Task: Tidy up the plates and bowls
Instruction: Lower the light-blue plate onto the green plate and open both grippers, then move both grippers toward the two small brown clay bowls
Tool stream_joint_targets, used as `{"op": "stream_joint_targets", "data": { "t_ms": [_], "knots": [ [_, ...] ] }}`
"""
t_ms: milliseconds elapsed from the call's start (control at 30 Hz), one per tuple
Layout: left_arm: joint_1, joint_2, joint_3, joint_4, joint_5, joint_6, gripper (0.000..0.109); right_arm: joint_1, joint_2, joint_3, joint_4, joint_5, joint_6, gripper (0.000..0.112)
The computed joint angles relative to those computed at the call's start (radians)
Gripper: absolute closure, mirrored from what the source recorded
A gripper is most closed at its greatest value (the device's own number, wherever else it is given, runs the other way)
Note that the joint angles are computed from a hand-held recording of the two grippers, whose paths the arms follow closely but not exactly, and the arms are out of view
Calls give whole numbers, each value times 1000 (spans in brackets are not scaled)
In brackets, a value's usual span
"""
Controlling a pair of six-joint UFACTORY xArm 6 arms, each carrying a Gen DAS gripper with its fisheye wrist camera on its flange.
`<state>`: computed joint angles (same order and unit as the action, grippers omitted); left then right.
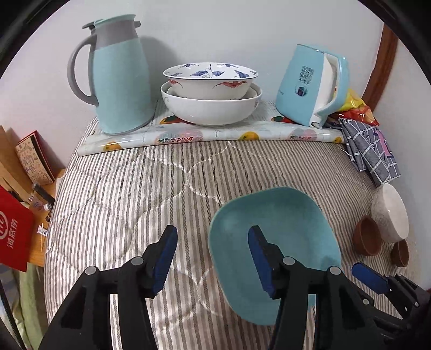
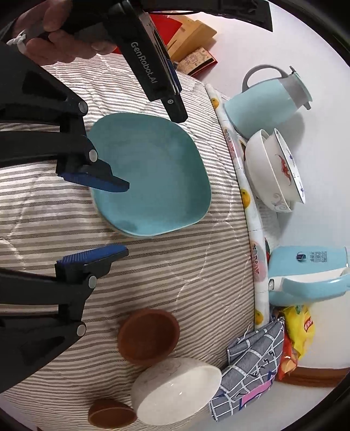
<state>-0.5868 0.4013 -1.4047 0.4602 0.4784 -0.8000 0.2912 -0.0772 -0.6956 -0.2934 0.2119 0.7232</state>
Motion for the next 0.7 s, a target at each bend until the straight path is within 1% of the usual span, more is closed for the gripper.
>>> {"op": "stream_joint_targets", "data": {
  "t_ms": [67,200,300,367,467,533,567,700],
  "knots": [
    [-12,-20,21,6,-3,-12,56,-7,-31,21,-48,5,36,71],
    [-38,-54,53,30,-7,-45,56,-44,-122,76,-194,32,135,65],
    [-60,-77,68,38,-12,-73,56,-87,-213,135,-265,47,182,56],
    [-73,-91,79,43,-24,-92,56,-112,-272,169,-304,72,210,54],
    [-98,-101,79,83,-34,-150,56,-147,-357,217,-285,125,176,54],
    [-119,-102,70,100,-38,-177,56,-177,-424,261,-259,131,154,54],
    [-126,-99,62,102,-38,-180,56,-201,-465,294,-217,113,104,54],
    [-165,-88,29,151,-36,-234,56,-257,-561,356,-121,142,-13,54]
  ]
}}
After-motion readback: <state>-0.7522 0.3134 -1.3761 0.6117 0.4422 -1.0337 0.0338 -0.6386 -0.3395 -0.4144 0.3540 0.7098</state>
